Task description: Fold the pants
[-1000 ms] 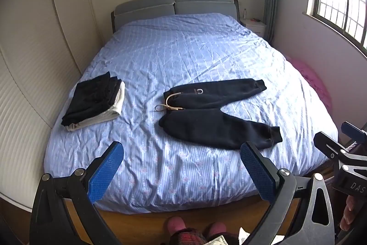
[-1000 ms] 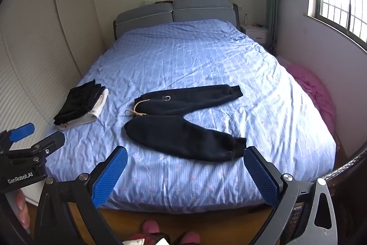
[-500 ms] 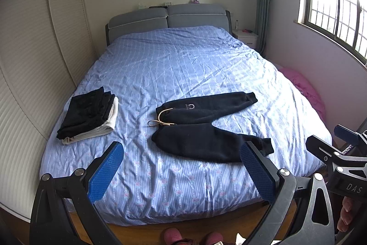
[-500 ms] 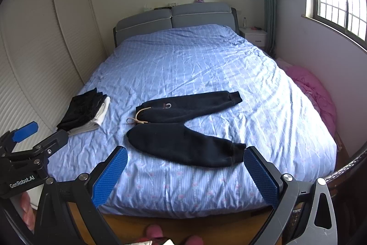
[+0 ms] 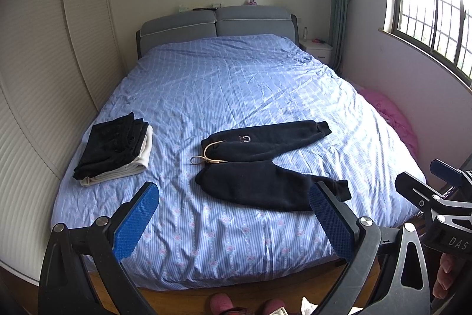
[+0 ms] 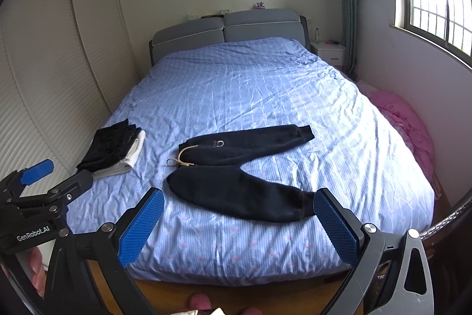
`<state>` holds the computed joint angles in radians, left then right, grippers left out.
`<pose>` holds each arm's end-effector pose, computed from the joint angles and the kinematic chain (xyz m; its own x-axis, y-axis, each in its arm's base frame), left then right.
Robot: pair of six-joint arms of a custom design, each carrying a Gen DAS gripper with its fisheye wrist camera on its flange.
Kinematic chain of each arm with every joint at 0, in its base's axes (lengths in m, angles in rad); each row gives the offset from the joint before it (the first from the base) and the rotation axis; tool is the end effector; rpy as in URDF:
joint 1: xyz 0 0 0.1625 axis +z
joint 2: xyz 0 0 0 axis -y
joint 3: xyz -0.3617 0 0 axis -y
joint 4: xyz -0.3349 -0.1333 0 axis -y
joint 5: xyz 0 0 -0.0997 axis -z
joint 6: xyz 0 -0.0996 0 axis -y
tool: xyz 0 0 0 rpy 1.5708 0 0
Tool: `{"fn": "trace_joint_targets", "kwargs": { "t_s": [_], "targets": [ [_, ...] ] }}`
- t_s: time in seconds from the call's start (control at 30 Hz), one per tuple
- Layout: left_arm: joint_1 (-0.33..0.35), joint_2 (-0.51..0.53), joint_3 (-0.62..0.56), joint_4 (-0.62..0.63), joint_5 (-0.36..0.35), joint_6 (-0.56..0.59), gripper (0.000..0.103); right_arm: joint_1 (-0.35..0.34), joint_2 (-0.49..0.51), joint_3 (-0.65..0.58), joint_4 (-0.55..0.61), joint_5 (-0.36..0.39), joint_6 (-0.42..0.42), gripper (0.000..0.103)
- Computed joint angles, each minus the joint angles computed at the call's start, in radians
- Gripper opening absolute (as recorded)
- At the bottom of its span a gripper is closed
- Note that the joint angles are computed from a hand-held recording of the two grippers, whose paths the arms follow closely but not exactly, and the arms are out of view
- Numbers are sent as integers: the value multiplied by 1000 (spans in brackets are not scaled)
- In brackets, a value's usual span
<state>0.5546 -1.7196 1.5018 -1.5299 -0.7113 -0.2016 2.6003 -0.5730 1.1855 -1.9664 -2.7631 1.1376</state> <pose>-0.2156 -0.3791 0.5461 -0.6154 0.3712 -0.6954 0.7284 0.6050 -0.3217 0.5930 -0.3089 0.1087 -0.7676 0.2805 0.5762 -0.3341 0.5922 -0.7333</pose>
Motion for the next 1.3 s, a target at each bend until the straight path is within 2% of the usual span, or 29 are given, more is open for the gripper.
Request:
{"fn": "trace_joint_targets", "kwargs": {
  "t_s": [0.47, 1.3],
  "targets": [
    [-6, -2, -5, 6, 9, -5, 103, 0, 6, -9, -18, -5, -23, 102],
    [10, 1, -10, 25, -9, -8, 103, -4, 3, -12, 12, 1, 5, 102]
  ]
}}
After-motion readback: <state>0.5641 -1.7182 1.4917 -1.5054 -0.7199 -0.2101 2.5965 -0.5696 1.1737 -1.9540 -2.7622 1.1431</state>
